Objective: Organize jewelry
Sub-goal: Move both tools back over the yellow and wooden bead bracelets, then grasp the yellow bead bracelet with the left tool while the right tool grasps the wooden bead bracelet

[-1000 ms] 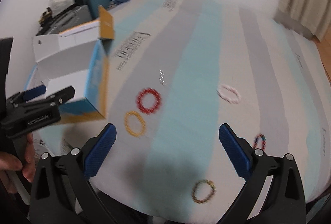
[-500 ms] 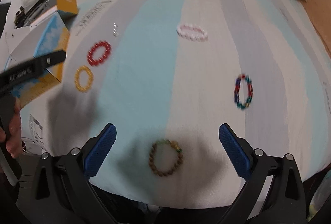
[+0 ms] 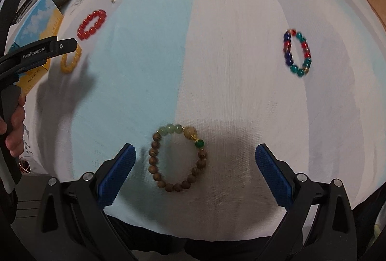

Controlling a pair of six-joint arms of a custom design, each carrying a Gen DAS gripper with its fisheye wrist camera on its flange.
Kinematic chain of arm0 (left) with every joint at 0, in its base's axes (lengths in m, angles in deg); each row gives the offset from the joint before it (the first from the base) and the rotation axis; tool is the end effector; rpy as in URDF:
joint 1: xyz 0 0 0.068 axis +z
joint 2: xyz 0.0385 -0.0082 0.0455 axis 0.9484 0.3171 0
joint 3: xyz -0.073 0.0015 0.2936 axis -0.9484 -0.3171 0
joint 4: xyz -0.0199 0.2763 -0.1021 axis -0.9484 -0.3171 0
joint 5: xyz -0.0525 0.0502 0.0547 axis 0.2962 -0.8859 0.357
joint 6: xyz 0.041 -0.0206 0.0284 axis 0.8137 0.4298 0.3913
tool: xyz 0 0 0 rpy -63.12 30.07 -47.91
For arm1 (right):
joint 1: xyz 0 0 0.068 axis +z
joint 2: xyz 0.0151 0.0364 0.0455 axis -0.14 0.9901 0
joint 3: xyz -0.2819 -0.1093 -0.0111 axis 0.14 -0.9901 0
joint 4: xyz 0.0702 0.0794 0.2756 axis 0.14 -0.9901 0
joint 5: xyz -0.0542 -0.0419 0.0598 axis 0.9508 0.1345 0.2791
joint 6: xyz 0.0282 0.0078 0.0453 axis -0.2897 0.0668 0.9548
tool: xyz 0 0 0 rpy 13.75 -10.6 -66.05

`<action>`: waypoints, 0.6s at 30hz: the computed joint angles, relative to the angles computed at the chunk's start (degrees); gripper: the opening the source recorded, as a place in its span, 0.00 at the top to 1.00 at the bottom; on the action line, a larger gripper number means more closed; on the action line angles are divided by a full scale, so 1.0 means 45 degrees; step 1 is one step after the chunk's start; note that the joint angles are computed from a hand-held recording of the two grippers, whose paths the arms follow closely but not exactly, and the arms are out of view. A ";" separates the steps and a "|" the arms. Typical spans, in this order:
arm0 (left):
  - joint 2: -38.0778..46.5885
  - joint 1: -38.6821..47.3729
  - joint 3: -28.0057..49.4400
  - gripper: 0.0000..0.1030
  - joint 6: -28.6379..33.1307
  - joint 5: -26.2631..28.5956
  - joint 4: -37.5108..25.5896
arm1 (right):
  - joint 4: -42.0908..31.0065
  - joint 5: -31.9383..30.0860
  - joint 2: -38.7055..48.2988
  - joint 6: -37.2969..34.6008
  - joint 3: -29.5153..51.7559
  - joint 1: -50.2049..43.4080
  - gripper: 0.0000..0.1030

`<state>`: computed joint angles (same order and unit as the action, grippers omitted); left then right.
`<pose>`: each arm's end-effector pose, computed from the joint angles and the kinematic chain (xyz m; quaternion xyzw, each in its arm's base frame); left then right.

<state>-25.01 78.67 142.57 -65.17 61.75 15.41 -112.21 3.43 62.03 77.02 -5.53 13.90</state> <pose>0.2001 0.0274 0.3110 -0.1467 0.9668 0.0257 0.2075 0.1743 0.0721 0.2939 -0.1485 0.9783 0.0560 0.1335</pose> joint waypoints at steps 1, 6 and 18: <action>0.0034 0.0062 -0.0140 0.06 0.0040 0.0015 0.0104 | 0.0036 0.0001 0.0009 0.0035 -0.0085 0.0004 0.07; 0.0279 0.0133 -0.0541 0.06 0.0151 0.0092 0.0467 | 0.0394 0.0041 0.0089 0.0225 -0.0549 0.0094 0.07; 0.0273 0.0100 -0.1131 0.27 0.0213 0.0086 0.1012 | 0.0708 0.0402 -0.0077 0.0506 -0.0848 0.0165 0.37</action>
